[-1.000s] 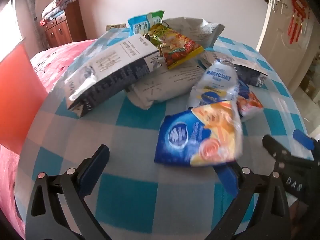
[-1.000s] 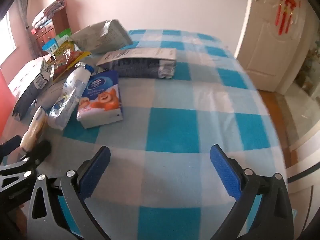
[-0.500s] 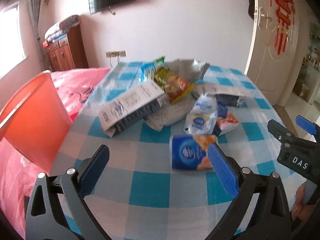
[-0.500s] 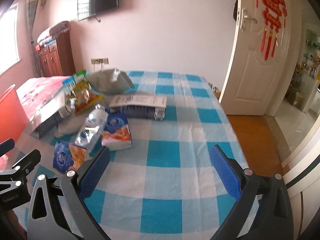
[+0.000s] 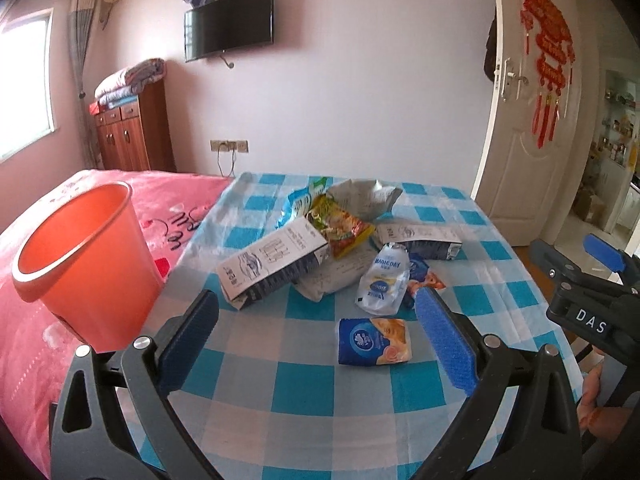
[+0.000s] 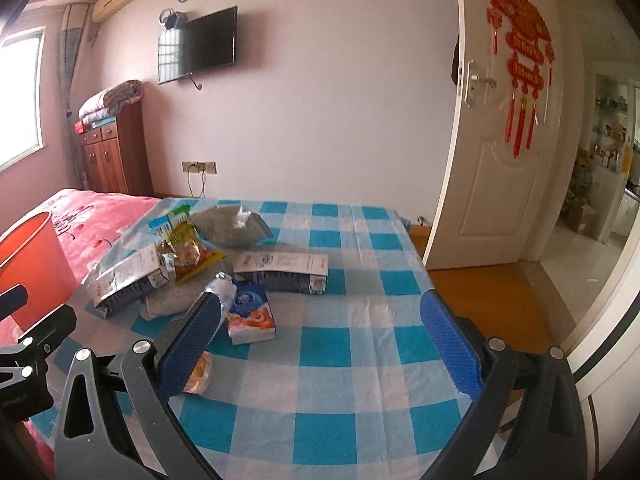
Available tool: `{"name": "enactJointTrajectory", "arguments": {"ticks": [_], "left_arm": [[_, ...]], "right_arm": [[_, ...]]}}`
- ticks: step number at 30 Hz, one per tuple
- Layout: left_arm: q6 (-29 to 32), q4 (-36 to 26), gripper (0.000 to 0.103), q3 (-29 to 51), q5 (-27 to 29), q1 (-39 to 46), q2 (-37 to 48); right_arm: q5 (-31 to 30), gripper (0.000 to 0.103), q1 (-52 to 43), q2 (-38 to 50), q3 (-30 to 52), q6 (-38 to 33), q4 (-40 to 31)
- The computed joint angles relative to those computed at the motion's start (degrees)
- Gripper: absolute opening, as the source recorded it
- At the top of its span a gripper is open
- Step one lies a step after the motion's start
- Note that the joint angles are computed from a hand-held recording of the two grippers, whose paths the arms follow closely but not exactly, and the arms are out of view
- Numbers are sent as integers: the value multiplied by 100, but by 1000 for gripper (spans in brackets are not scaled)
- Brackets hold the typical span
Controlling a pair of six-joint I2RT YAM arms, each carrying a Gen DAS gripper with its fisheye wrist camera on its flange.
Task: Collect trash
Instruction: 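Move both tools toward the snack packages on the checkered table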
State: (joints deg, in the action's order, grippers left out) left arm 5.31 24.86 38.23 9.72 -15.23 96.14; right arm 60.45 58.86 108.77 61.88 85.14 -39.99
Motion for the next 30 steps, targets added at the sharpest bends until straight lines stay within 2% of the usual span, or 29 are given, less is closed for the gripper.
{"name": "enactJointTrajectory", "arguments": {"ticks": [6,25,30], "left_arm": [[81,229,99,-282,29,63,-308],[28,197,99,-591,240,222,-882],[41,198,99,-612,225,209,-921]], "right_arm": [[162,99,180,16,246,232,-456],[594,99,609,237,794,1361,-1884],[635,99,636,242,808,1411,-1944]]}}
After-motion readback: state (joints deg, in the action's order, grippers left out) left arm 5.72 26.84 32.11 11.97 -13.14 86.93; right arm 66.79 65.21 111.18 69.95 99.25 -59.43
